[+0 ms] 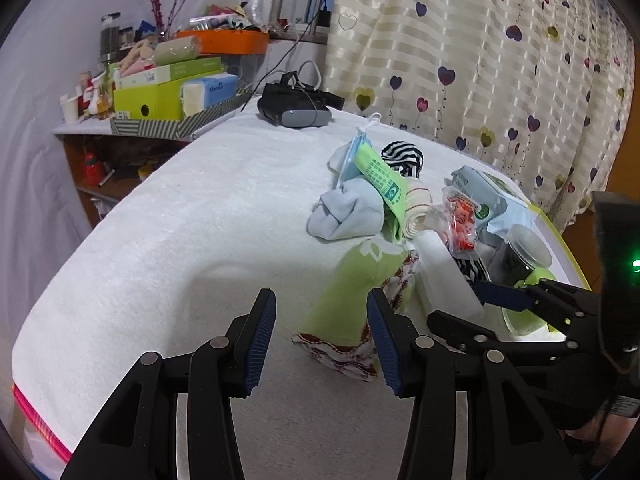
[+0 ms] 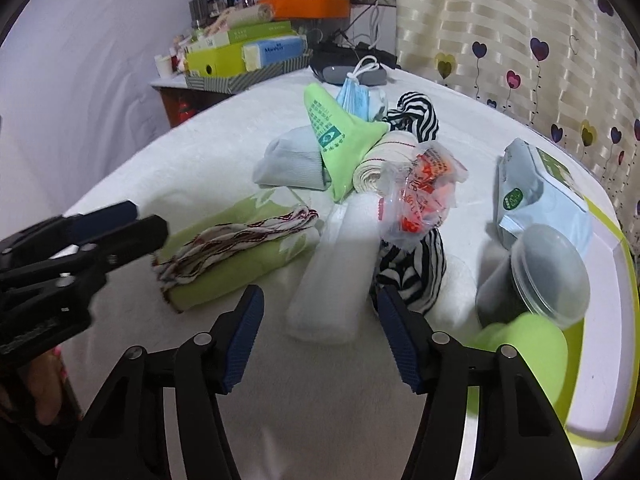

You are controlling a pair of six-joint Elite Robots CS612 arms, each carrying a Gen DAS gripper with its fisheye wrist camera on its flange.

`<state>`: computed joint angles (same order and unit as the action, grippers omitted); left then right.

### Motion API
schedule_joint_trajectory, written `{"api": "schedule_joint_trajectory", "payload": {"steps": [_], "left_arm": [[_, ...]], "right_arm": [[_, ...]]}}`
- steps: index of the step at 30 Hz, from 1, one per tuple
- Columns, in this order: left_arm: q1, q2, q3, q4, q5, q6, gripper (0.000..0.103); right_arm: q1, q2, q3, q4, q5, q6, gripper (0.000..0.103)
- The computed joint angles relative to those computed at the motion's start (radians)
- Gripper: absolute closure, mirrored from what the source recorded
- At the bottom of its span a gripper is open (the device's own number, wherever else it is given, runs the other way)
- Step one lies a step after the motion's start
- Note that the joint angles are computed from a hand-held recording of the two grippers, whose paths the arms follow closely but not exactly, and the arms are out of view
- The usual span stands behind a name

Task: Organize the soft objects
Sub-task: 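Grasp the white rolled towel with the right tool while the left tool grasps the green trimmed pouch, then carry the towel in the right tool while the left tool carries the pouch to the tray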

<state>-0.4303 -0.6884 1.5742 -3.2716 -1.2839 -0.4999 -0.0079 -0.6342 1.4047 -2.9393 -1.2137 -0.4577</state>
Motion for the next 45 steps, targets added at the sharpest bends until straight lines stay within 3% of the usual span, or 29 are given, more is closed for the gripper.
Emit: {"api": "schedule_joint_trajectory", "payload": {"steps": [6,12,19,21,24,32,34,39,45], "left_arm": [[0.014,0.01,-0.012,-0.011,-0.047,0.008,0.055],[0.024,0.021,-0.029,-0.003,-0.111,0.02,0.053],[0.025,0.03,-0.05,0.022,-0.143,0.028,0.051],[0.025,0.033,-0.058,0.029,-0.162,0.044,0.041],[0.023,0.042,-0.075,0.054,-0.173,0.067,0.04],[0.013,0.059,-0.113,0.14,-0.131,0.064,0.04],[0.006,0.059,-0.115,0.156,-0.099,0.074,0.042],[-0.01,0.051,-0.096,0.141,-0.031,0.084,0.068],[-0.02,0.031,-0.052,0.079,-0.017,0.047,0.073]], "right_arm": [[0.021,0.022,-0.038,0.042,-0.086,-0.021,0.059],[0.024,0.021,-0.032,0.035,-0.08,-0.056,0.08],[0.006,-0.006,0.011,-0.011,-0.034,-0.052,0.082],[0.0,-0.014,0.022,-0.02,-0.011,-0.052,0.082],[-0.01,-0.024,0.037,-0.014,0.034,-0.057,0.082],[-0.025,-0.037,0.061,-0.036,0.08,-0.054,0.082],[-0.028,-0.038,0.063,-0.042,0.09,-0.053,0.082],[-0.033,-0.042,0.072,-0.055,0.106,-0.047,0.082],[-0.04,-0.054,0.095,-0.082,0.129,-0.047,0.082]]}}
